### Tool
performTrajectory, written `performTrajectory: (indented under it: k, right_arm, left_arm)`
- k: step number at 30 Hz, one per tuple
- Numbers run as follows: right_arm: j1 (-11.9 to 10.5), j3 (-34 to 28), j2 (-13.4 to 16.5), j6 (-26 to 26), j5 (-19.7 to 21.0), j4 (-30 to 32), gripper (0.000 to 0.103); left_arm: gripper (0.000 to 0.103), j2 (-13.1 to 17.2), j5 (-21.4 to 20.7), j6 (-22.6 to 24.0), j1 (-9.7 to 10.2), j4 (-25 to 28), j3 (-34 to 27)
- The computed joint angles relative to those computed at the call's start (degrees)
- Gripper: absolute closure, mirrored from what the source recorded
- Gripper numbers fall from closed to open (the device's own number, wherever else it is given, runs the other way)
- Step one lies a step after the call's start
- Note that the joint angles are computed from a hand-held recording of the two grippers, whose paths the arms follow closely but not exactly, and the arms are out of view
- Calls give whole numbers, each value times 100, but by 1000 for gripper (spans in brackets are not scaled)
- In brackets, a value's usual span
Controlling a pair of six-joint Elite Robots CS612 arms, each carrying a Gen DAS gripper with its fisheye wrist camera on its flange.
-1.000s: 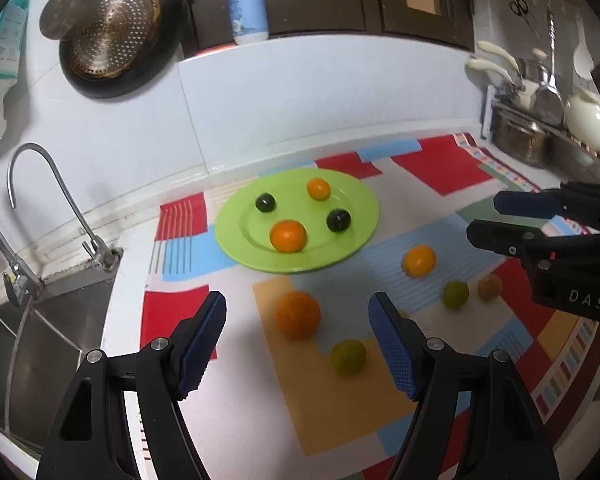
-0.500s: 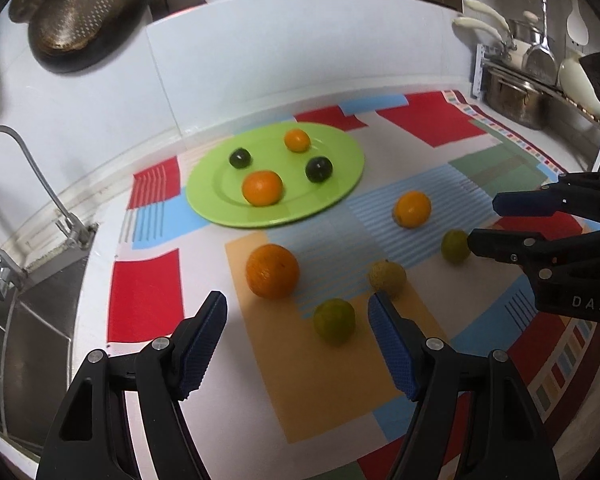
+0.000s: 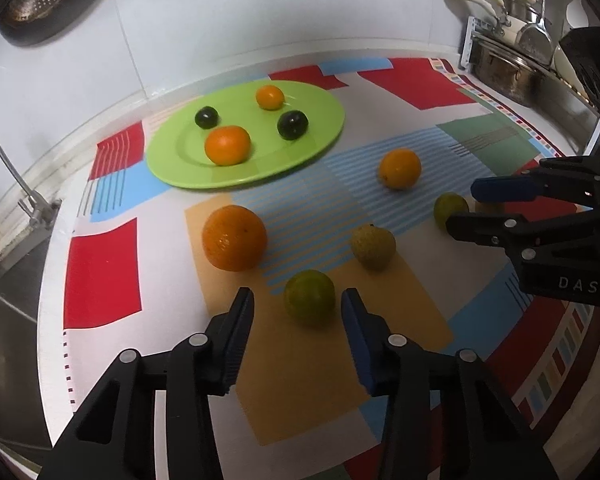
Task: Organize fruits
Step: 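Close the left tool around a green lime while the right tool grasps another lime, then carry both held limes up and over the green plate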
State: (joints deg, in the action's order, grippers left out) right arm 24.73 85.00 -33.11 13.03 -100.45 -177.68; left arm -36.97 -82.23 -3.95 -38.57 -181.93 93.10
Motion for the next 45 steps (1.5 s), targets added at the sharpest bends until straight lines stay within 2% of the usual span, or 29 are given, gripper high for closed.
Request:
performTrajectory:
  k: [2, 9, 11, 22, 45]
  right_arm:
    - [-9, -28, 15, -25, 10, 52, 61]
    - [-28, -116, 67, -54, 36, 167, 62]
    - [-35, -146, 86, -67, 60, 207, 67]
    - [-11, -145, 100, -165, 11, 90, 69]
    - [67, -40, -53, -383, -22, -946, 69]
  left_arm:
    - [63, 3, -34, 1, 4, 45, -15]
    - [73, 35, -151, 43, 24, 96, -72]
    - [75, 43, -186, 37, 31, 86, -80]
    - [75, 42, -172, 19, 27, -22, -66]
    - [75, -158, 377, -94, -19, -1072, 149]
